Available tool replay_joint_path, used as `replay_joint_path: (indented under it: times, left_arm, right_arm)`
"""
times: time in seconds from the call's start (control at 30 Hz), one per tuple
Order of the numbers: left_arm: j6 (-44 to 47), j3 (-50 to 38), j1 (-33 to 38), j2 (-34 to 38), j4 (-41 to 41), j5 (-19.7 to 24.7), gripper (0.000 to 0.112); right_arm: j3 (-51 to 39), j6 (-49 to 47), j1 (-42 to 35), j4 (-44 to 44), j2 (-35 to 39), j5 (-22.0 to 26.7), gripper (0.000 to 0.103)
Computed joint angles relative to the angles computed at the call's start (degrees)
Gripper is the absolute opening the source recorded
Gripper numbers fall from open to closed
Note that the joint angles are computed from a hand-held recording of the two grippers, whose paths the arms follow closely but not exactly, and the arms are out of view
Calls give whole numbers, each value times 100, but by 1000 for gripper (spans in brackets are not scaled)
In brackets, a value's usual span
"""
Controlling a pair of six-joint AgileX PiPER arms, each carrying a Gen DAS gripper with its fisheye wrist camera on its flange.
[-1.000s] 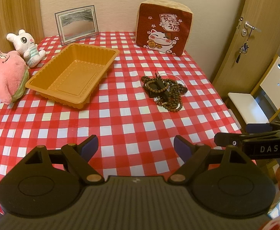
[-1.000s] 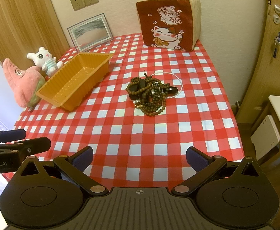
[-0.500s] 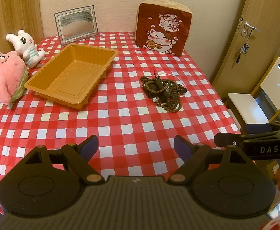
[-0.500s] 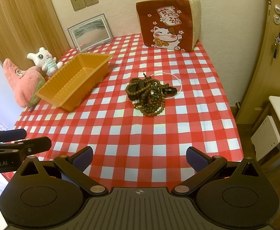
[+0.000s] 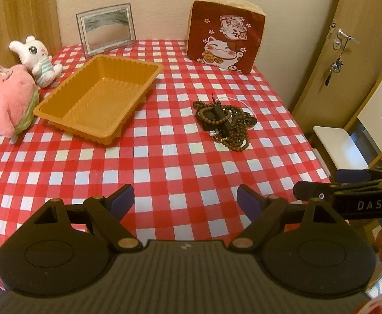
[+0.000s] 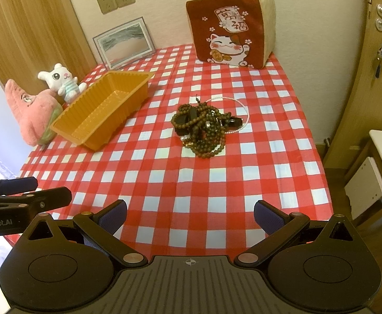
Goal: Organize jewelry
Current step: 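Grasp the orange tray rim with the left gripper and lift it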
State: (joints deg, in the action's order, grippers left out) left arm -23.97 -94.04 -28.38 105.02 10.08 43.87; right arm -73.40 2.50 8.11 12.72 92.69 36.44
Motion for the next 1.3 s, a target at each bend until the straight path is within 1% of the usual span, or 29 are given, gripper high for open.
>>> replay_joint_path:
  times: [0.1,0.17,0.27,0.37,0.43,0.53,0.57,0.7,0.73,0.77,0.93,1.03,1.1,1.13,1.2,1.23,1.27,1.3]
  left_arm:
    - [63,103,147,9,-194,-88,85]
    - [138,342,308,-137,-320,-195,85]
    - [71,493,521,-149,-289,-332,85]
    - [-59,678,774,-114,-139,-576,84]
    - [-65,750,998,-31,-152,-767,84]
    - [-63,685,1310,162,-209,-974,80]
    - [-48,662,1413,229,-230,-1074,80]
    - [59,175,1783,691,-419,-1193,76]
    - [125,-21,1873,846,-509,-1181,75]
    - [160,-208,1935,991,-564,-1170,75]
    - [333,-1467,2190,1894,-645,-829,74]
    - [380,-2356,2319,2501,-762,-521,70]
    - [365,-2963,2402,2901,-898,-295,64]
    - [363,-3361,2449,3148,-994,-100,61]
    - [371,-4045,2529,3569,-1167,259,51]
    - [381,-4503,2573,3832,-1277,535,44]
    - [398,-4826,2619,4020,-1414,725,41]
    - [389,-4975,2648,4115,-1514,786,39]
  right_arm:
    - [40,-110,-53,83,-9,-59,103]
    - [176,-278,-84,236,22,-260,103]
    - [-13,-418,-149,347,252,-383,103]
    - [107,-792,-221,766,428,-859,103]
    - [77,-729,-190,748,587,-1100,103]
    - [-7,-759,-189,915,800,-1383,103]
    - [-63,-702,-198,873,875,-1440,103]
    - [-526,135,-124,149,1285,-1484,101]
    - [-645,189,-150,93,1394,-1477,99]
    - [-850,465,-118,-147,1544,-1410,97]
    - [-1681,1351,-72,-810,2143,-1107,93]
    - [-2154,1758,-26,-1152,2452,-873,93]
    - [-2444,2000,10,-1337,2634,-709,93]
    - [-2586,2087,23,-1401,2718,-614,93]
    - [-2815,2274,45,-1540,2853,-445,93]
    - [-2893,2340,53,-1591,2898,-386,93]
    - [-2955,2414,65,-1650,2935,-336,93]
    - [-3020,2502,77,-1729,2972,-280,93]
